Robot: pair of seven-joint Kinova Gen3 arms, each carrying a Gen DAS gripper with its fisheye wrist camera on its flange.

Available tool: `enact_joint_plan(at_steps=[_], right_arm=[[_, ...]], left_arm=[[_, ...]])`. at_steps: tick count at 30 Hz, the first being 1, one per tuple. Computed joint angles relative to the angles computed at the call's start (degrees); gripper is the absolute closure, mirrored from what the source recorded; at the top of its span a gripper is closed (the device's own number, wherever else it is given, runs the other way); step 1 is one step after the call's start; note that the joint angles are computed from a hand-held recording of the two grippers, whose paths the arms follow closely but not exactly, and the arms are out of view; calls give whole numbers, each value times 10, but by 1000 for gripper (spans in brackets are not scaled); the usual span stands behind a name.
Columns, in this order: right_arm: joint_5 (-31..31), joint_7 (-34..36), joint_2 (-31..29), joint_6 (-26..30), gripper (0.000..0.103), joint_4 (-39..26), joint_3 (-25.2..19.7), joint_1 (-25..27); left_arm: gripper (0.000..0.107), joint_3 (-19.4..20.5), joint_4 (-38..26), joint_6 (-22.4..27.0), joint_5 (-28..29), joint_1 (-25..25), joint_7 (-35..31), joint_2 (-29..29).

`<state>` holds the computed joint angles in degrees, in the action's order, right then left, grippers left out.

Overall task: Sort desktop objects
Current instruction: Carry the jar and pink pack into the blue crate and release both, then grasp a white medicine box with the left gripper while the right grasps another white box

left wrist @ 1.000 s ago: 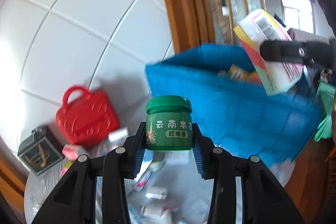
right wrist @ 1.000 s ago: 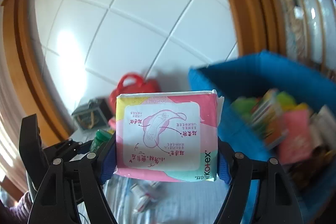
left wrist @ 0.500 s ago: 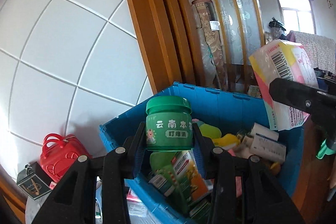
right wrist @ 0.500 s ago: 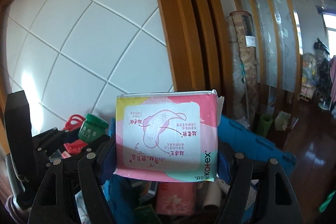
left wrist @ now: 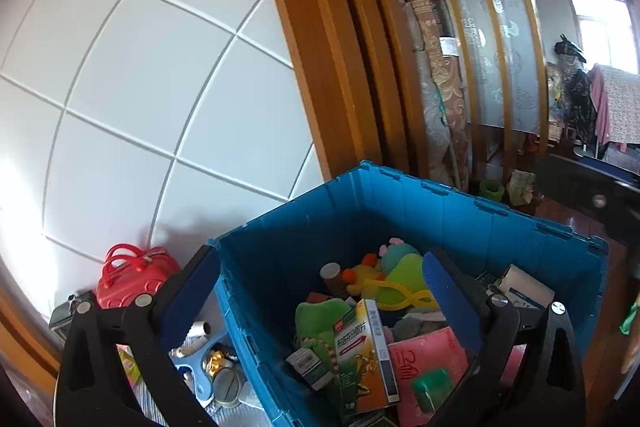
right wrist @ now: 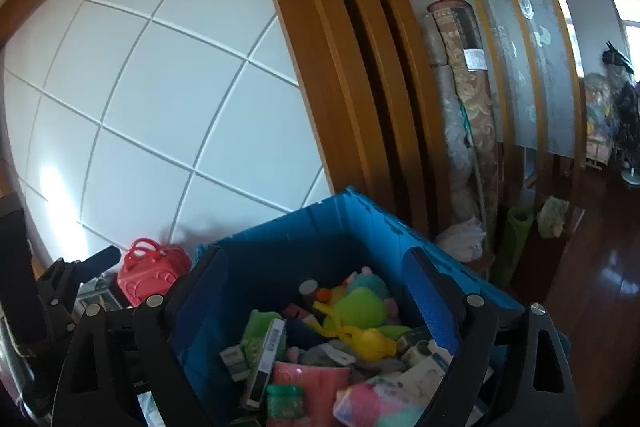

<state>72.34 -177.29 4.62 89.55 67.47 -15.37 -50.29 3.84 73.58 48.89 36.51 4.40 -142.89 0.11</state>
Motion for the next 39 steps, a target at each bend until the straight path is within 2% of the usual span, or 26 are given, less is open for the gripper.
enact_joint_plan(at_steps=[5, 11, 19, 21, 26, 29, 32, 35, 39], right_arm=[[29, -24, 4, 6, 8, 15, -15, -30], [38, -38, 12, -2, 7, 26, -18, -51], [54, -17, 62, 8, 7, -33, 8, -104], [49, -9, 81, 3, 7, -59, 21, -116], [28, 16, 148, -13, 7, -148, 53, -142], [11, 46, 204, -23, 7, -218, 71, -151], [-24, 75, 262, -43, 7, -298, 81, -145], [-66, 105, 321, -67, 7, -377, 89, -136], [-128, 189, 403, -92, 7, -484, 87, -119]], left_arm=[[5, -11, 29, -34, 4, -7, -6, -14], [5, -33, 54, -41, 36, -19, -29, -27], [5, -76, 61, 6, 116, -63, -108, -22], [5, -86, 56, 22, 133, -84, -128, -14], [5, -113, 47, 70, 197, -170, -229, 26], [5, -123, 26, 81, 220, -223, -282, 69], [5, -112, 4, 77, 248, -280, -350, 118], [5, -102, -33, 73, 235, -316, -382, 169], [5, -85, -76, 102, 213, -364, -394, 230]])
